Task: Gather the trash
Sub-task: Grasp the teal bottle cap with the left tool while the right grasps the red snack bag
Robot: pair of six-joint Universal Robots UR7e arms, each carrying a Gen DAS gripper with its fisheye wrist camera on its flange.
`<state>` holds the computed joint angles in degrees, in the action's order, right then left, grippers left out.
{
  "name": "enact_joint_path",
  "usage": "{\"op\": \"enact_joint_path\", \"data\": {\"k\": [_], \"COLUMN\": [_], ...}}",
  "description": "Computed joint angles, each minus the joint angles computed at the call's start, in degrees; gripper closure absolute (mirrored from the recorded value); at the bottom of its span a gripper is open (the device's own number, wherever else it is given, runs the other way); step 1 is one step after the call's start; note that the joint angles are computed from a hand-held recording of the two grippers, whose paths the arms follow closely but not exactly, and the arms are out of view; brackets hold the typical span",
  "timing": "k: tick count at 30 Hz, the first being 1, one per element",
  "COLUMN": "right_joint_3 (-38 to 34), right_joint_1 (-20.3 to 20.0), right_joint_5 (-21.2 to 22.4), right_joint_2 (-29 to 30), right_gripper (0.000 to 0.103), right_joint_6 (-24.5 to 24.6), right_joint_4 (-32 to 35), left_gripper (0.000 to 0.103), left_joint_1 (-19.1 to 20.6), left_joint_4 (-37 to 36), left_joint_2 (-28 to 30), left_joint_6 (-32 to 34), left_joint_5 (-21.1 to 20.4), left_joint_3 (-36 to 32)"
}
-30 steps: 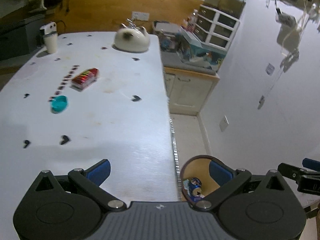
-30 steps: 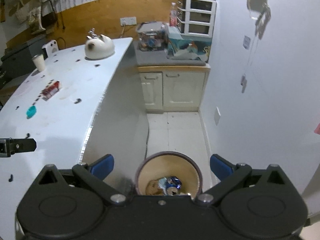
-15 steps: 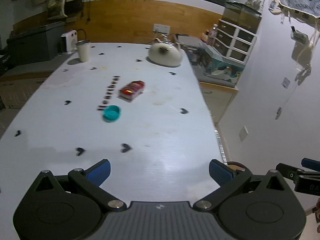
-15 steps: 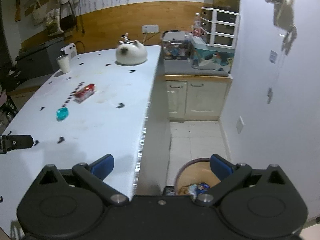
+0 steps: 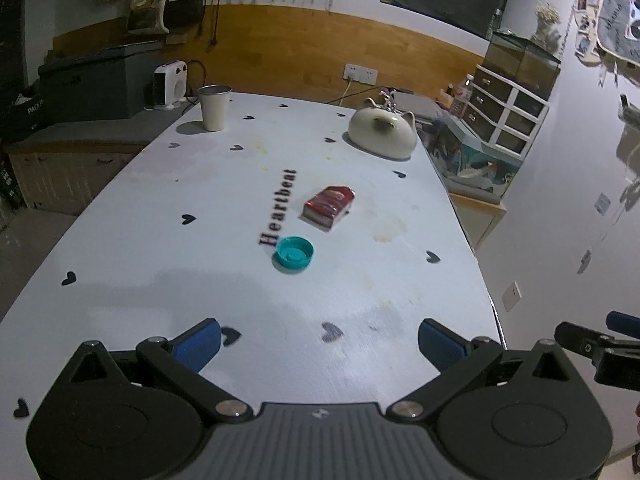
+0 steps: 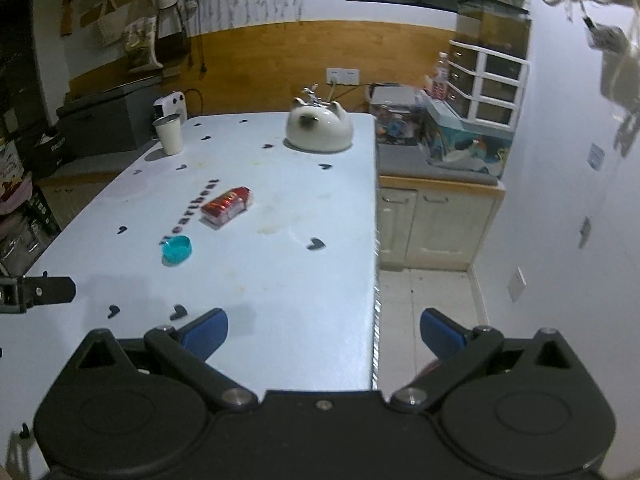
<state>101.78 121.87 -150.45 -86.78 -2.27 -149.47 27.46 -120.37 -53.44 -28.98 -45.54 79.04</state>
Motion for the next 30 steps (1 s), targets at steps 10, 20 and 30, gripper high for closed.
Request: {"op": "enact_joint_path", "data": {"k": [10, 20, 30], "right_joint_3": [-9.9, -24.4, -38.8], "right_joint_1": [-3.5, -9.6, -14.6], "right_joint_5": [4.7, 9.4, 13.5], "right_joint_2": [10.4, 22.0, 34.7], "right_gripper": [0.0, 0.0, 0.0], "right_joint_6": [-7.0, -10.9, -15.3], "right_joint_4": [-4.0, -1.4, 3.3], "left_gripper": [0.0, 0.0, 0.006], "left_joint_1": [6.2, 11.4, 14.2], "left_joint_4": [-6.7, -11.6, -13.9], "left_joint_2": [5.4, 12.7, 17.8], "left_joint_6": [10.2, 20.3, 29.4], "left_joint_5": [-1.4, -1.1, -4.1], "left_joint_3": [-5.8, -12.6, -16.5]}}
